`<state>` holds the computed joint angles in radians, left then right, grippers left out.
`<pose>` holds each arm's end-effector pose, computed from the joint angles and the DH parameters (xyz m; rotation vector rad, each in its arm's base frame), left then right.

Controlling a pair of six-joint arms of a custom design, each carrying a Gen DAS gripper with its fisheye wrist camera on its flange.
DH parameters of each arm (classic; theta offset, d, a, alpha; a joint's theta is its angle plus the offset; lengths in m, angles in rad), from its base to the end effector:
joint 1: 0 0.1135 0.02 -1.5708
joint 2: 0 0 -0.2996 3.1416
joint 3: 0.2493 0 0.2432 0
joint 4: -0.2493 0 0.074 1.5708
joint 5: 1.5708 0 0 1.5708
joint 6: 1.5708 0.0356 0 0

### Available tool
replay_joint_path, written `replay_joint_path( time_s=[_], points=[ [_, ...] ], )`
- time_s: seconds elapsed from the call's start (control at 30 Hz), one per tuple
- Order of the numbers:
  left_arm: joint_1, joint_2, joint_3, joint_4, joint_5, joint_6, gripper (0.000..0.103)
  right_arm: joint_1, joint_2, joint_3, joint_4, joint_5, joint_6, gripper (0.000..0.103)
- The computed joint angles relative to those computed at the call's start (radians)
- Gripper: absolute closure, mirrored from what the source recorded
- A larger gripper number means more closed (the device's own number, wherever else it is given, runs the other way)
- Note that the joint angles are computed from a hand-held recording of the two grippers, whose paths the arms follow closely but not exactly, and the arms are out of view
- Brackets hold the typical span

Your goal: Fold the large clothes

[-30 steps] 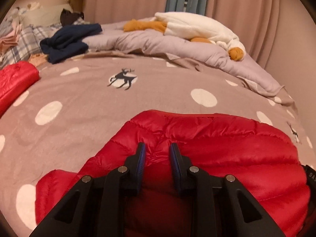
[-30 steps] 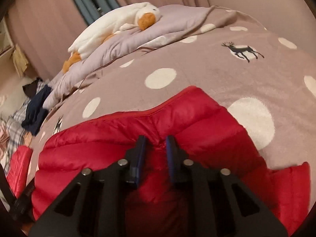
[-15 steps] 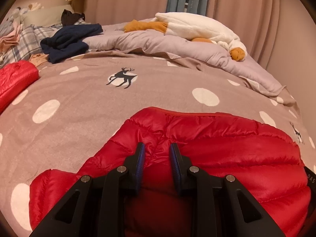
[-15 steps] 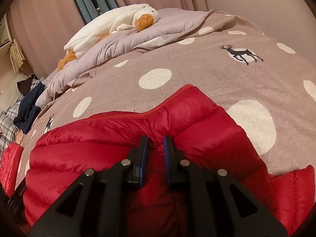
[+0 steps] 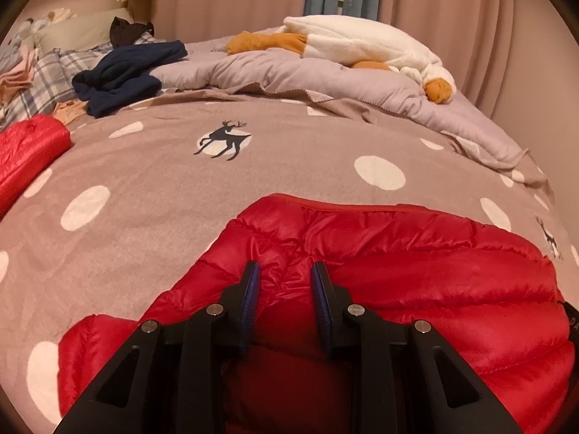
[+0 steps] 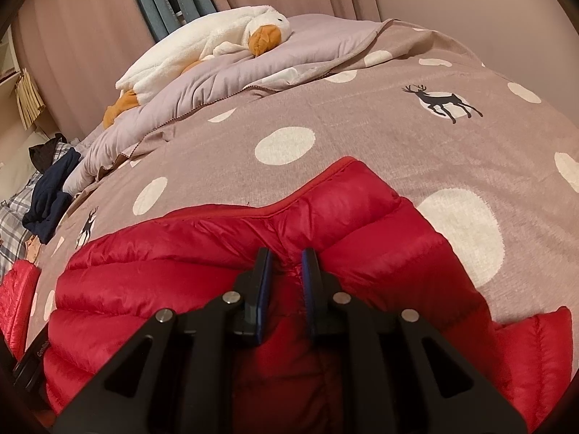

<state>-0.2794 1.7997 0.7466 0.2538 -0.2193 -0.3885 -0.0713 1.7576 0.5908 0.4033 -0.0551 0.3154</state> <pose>0.3218 -0.0843 0.1522 -0.2325 2.3352 -0.0682 0.3020 -0.0196 0.1390 0.4226 2.3018 0.1857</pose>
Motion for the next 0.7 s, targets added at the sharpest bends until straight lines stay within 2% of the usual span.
replay_joint_path(
  time_s=[0.1, 0.2, 0.23, 0.27, 0.37, 0.43, 0.5, 0.63, 0.7],
  points=[
    [0.002, -0.035, -0.011, -0.025, -0.009, -0.005, 0.069, 0.005, -0.047, 0.001, -0.037, -0.004, -0.013, 0.075],
    [-0.002, -0.121, -0.049, -0.057, -0.049, -0.01, 0.058, 0.017, -0.127, -0.043, -0.026, 0.006, -0.031, 0.047],
    [-0.007, -0.158, -0.071, -0.055, -0.071, -0.007, 0.055, 0.021, -0.151, -0.052, -0.033, 0.014, -0.032, 0.033],
    [-0.013, -0.21, -0.11, -0.033, -0.1, -0.003, 0.051, 0.026, -0.18, -0.058, -0.051, 0.024, -0.031, 0.027],
    [-0.004, -0.311, -0.196, 0.027, -0.119, 0.002, 0.039, 0.044, -0.272, -0.083, -0.092, 0.031, -0.031, 0.025],
    [0.021, -0.351, -0.225, 0.023, -0.119, -0.021, 0.035, 0.068, -0.323, -0.112, -0.09, 0.042, -0.012, 0.02],
    [0.065, -0.366, -0.226, -0.015, -0.101, -0.056, 0.035, 0.107, -0.349, -0.119, -0.109, 0.06, -0.011, 0.019],
    [0.19, -0.382, -0.246, -0.035, 0.015, -0.105, 0.035, 0.182, -0.33, -0.117, -0.11, 0.082, -0.007, 0.018],
    [0.216, -0.381, -0.248, -0.04, 0.015, -0.106, 0.035, 0.212, -0.287, -0.104, -0.113, 0.114, 0.007, 0.018]
  ],
)
